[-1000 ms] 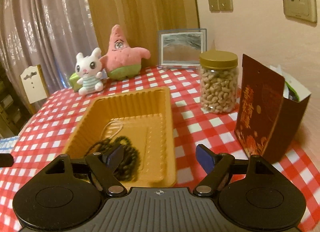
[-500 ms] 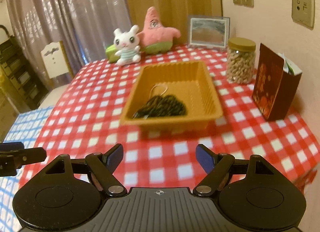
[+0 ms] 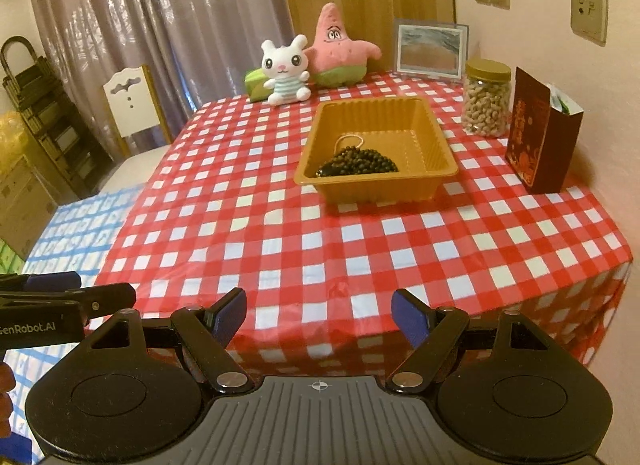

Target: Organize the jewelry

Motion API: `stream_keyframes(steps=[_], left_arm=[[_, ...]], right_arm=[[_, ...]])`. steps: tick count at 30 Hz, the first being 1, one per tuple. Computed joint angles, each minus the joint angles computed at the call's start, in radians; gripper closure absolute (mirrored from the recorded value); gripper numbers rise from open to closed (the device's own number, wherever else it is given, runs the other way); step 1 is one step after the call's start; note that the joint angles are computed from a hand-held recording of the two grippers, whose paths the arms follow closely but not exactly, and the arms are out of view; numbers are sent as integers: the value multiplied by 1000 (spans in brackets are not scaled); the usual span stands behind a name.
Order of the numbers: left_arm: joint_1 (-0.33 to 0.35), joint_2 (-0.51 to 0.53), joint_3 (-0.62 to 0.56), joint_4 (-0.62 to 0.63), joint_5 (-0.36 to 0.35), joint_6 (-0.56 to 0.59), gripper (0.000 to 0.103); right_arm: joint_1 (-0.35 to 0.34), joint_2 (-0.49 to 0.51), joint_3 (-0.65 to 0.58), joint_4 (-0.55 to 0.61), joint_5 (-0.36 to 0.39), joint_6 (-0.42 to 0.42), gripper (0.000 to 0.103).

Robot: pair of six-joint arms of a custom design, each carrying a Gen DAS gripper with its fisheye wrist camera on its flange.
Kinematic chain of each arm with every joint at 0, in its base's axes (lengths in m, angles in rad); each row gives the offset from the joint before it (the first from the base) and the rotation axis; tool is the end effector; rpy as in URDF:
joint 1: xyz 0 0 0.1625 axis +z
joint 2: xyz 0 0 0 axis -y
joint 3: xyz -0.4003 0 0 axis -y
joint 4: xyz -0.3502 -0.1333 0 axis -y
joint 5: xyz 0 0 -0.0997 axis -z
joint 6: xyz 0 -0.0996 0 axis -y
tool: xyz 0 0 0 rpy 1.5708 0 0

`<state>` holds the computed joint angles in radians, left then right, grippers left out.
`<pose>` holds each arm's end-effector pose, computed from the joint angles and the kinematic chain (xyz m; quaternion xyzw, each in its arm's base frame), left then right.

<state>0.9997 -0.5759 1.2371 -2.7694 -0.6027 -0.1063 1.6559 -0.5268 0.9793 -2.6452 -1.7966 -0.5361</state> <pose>-0.2116 -0.7278 0.1680 0.0763 0.8589 -0.3707 0.3451 0.1785 -0.7862 0.1898 0.2563 -0.9113 0.2723 0.1725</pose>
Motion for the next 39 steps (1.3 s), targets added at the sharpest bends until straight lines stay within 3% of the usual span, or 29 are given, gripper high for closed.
stream_keyframes(steps=[39], left_arm=[[-18,36,-39,63,1,-35,19]], right_arm=[[-15,-23,-13,78,9,-35,24]])
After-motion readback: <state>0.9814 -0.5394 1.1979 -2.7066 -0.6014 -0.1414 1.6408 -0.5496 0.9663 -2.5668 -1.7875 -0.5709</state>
